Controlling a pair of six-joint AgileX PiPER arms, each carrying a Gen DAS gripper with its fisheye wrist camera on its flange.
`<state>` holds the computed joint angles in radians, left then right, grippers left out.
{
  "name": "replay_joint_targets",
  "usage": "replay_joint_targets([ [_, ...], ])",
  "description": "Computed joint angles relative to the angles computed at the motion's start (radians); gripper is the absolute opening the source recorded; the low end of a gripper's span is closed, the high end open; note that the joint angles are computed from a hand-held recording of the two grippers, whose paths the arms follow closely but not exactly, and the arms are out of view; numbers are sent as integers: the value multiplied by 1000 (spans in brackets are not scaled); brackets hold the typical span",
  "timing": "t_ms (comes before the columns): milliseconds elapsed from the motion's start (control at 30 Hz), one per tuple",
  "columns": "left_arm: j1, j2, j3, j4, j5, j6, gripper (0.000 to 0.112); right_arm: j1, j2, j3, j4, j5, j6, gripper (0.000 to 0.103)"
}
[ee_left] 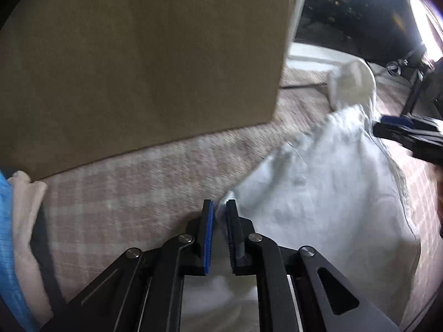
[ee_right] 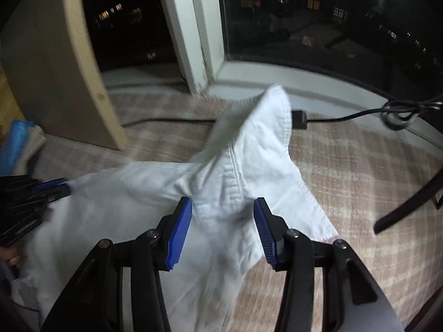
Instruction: Fold clothes
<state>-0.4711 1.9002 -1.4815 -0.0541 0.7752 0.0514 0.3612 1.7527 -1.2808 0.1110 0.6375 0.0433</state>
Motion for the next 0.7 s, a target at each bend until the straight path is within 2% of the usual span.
replay_joint_targets([
  [100,28,-51,9,-50,30,41,14,-21,-138,113,162,23,-151,46],
  [200,51,-156,66,-223,97,223,12,8,-230,215,222,64,-245,46],
  [267,37,-219,127,-339,171,349,14,22,-239,265,277,82,-294,46],
  [333,6,-244,196,-383,205,398,14,64,-209,291,199,48,-228,46],
  [367,-20,-254,226,-386,219,400,17,88,-195,298,110,31,-151,46],
  [400,-40,-259,259,-348,192,389,17,93,-204,314,60,12,-106,44],
  [433,-68,-264,290,-288,158,352,16,77,-230,325,51,18,-81,44],
  [533,-58,-306,348,-241,124,294,9,1,-372,377,62,53,-64,46],
  [633,-38,-423,372,-241,153,277,11,-80,-549,421,62,159,-70,46],
  [700,-37,-511,390,-250,188,297,15,-168,-676,457,130,246,-125,46],
])
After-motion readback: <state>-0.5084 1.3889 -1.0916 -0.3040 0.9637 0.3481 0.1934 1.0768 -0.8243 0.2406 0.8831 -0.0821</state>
